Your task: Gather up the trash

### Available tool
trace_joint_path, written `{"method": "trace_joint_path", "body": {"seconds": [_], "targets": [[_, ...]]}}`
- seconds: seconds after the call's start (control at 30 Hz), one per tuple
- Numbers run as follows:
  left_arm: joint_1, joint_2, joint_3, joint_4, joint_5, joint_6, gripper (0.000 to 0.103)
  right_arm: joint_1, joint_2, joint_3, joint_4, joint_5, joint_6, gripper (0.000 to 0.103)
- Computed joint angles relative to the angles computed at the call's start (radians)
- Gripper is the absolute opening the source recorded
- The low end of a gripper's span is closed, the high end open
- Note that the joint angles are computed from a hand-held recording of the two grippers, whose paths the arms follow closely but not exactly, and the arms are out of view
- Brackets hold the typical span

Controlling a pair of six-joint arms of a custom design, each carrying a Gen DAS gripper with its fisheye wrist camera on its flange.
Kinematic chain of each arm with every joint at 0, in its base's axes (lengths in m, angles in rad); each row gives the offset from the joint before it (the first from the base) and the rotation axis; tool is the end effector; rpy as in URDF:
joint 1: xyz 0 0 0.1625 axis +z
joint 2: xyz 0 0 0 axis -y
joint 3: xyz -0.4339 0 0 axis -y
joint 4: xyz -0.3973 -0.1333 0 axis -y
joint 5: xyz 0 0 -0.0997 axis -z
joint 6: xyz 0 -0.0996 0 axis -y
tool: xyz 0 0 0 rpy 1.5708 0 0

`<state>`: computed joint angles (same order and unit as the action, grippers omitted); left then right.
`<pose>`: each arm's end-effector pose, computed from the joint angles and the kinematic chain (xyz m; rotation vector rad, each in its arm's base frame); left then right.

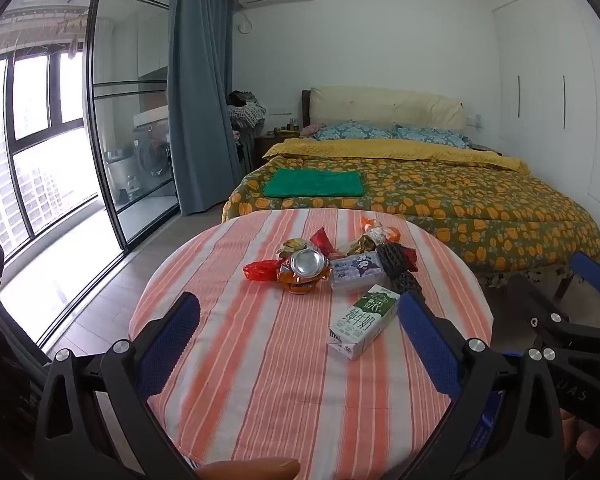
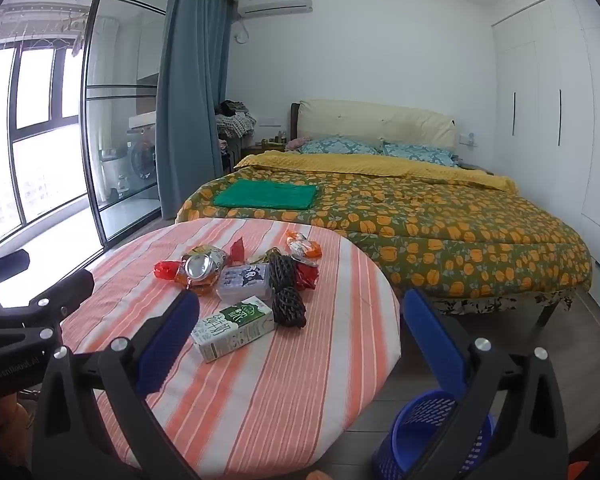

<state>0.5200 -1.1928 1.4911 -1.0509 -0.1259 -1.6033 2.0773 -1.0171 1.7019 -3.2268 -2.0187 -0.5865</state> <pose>-0.4044 -0.4990 0.3677 0.1625 1.8262 -1.2857 0.4021 -0.5389 0.3119 0.9974 -2.1930 1.2396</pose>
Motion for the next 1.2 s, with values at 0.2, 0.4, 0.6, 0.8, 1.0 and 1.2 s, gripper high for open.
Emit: {"method": "trace_joint_path", "body": {"seconds": [0.2,0.4,0.6,0.8,1.0,1.2], "targets": [[0.000,-0.005,0.014,-0.050,-0.002,0.036,0.099,0.004,-0.001,0.000,0.008,-0.007,0.009,0.099],[0.000,-0.006,0.015,-0.058,-0.005,0.042,0.099,0.002,-0.004,-0.006,0.016,-0.014,0.011,0.099],[-0.004,-0.004,0.021,-0.048,-0.009,0.024,0.099,-0.005,-0.003,-0.009,0.023,-0.028,0.026,0.099],[-0.007,0.003,0.025,-0.047,-0.012,0.011,0.099,-0.006,-0.008,-0.007,0.018,-0.028,0.029,0.099],[-0.007,0.004,0.022,-0.043,-0.014,0.008,0.099,-0.006,-0.010,-0.010,0.024,-0.028,0.030,0.099],[-0.007,0.004,0.023,-0.048,-0.015,0.014,0.099,-0.006,-0.009,-0.009,0.024,-0.028,0.028,0.099]]}}
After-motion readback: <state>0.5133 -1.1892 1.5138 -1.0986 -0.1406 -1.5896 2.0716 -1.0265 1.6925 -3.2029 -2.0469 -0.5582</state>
